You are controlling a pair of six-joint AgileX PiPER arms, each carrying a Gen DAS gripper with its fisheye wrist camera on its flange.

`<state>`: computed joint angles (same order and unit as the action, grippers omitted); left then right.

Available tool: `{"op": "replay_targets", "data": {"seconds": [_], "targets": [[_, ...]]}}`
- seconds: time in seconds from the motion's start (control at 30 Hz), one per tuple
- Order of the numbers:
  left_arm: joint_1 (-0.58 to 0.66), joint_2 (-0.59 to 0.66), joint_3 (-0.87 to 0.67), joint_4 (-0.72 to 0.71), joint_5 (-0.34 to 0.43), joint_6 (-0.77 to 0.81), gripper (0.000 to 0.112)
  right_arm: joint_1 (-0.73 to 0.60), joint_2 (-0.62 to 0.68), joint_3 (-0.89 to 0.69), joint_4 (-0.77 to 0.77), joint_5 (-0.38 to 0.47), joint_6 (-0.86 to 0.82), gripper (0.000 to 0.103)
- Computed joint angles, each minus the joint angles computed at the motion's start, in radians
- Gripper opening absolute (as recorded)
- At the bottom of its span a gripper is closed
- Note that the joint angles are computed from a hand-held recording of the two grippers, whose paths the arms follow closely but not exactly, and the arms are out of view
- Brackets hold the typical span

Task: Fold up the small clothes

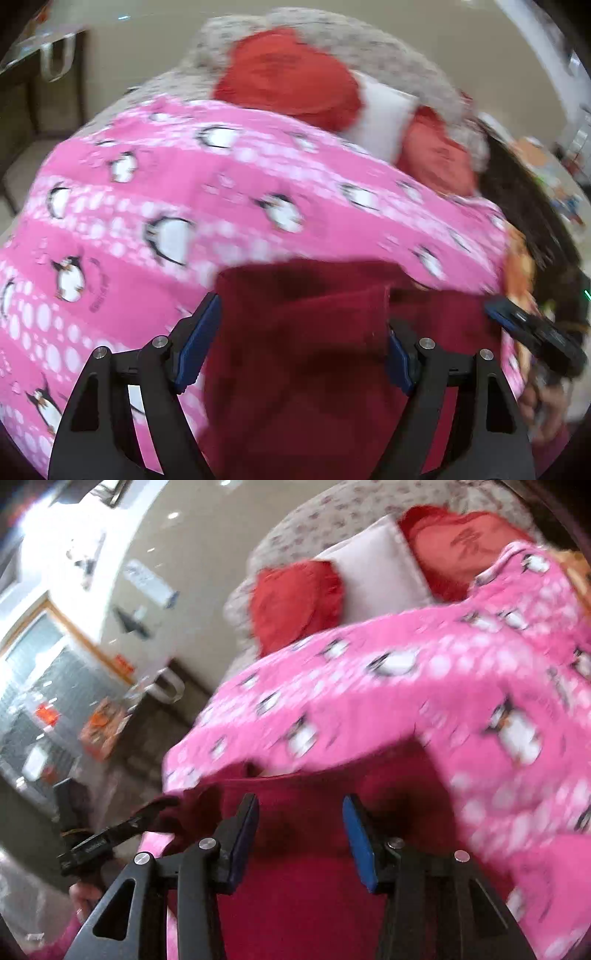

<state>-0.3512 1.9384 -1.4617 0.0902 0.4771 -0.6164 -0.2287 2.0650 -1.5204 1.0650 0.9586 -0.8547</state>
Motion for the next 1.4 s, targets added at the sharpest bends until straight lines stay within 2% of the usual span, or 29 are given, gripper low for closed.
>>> {"op": "replay_targets", "data": {"seconds": [0.07, 0.13, 0.2, 0.27, 0.37, 0.43, 0.53, 0.6, 0.67, 0.73, 0.8, 0.93, 1.07, 1.17, 1.23, 1.33, 1.37, 1.4], "targets": [[0.031, -0.005, 0.018, -0.080, -0.001, 0.040, 0.079, -0.033, -0.006, 0.004, 0.020, 0.048, 0.014, 0.045], [0.056, -0.056, 0.102, -0.221, -0.035, 0.187, 0.079, -0.078, -0.067, 0.096, 0.064, 0.068, -0.069, 0.049], [0.052, -0.091, 0.159, -0.202, -0.047, 0.208, 0.079, -0.118, -0.134, 0.187, 0.047, 0.054, -0.139, 0.056], [0.043, -0.110, 0.193, -0.178, -0.049, 0.196, 0.079, -0.134, -0.165, 0.220, 0.000, 0.062, -0.156, 0.056], [0.031, -0.142, 0.229, -0.280, -0.058, 0.284, 0.079, -0.109, -0.187, 0.231, -0.029, 0.079, -0.168, 0.056], [0.011, -0.179, 0.263, -0.249, -0.101, 0.237, 0.079, -0.077, -0.199, 0.249, -0.020, 0.071, -0.194, 0.056], [-0.002, -0.252, 0.328, -0.108, -0.183, 0.042, 0.079, 0.006, -0.179, 0.210, -0.078, -0.049, -0.130, 0.056], [0.002, -0.263, 0.314, -0.009, -0.174, -0.060, 0.079, 0.024, -0.123, 0.167, -0.071, -0.091, -0.098, 0.056], [0.002, -0.249, 0.275, 0.024, -0.137, -0.065, 0.079, 0.049, -0.026, 0.060, -0.129, -0.120, -0.002, 0.056], [0.006, -0.212, 0.229, -0.052, -0.082, 0.012, 0.079, 0.051, 0.031, -0.003, -0.156, -0.107, 0.055, 0.056], [0.015, -0.179, 0.212, -0.178, -0.057, 0.130, 0.079, 0.035, 0.018, -0.003, -0.135, -0.080, 0.057, 0.056], [0.002, -0.161, 0.269, -0.218, -0.068, 0.156, 0.079, -0.037, -0.118, 0.143, -0.097, -0.028, -0.032, 0.056], [-0.003, -0.207, 0.391, -0.313, -0.129, 0.240, 0.079, -0.167, -0.268, 0.343, -0.115, 0.083, -0.137, 0.056], [-0.007, -0.244, 0.474, -0.363, -0.154, 0.276, 0.079, -0.239, -0.343, 0.490, -0.111, 0.119, -0.214, 0.055], [-0.016, -0.270, 0.522, -0.360, -0.163, 0.262, 0.079, -0.253, -0.356, 0.555, -0.110, 0.140, -0.250, 0.052], [-0.025, -0.304, 0.582, -0.352, -0.178, 0.242, 0.079, -0.215, -0.402, 0.676, -0.124, 0.051, -0.311, 0.046], [-0.029, -0.311, 0.597, -0.333, -0.182, 0.216, 0.079, -0.199, -0.401, 0.700, -0.125, 0.022, -0.312, 0.042], [-0.031, -0.317, 0.610, -0.320, -0.185, 0.199, 0.079, -0.184, -0.393, 0.715, -0.125, -0.005, -0.306, 0.034]]}}
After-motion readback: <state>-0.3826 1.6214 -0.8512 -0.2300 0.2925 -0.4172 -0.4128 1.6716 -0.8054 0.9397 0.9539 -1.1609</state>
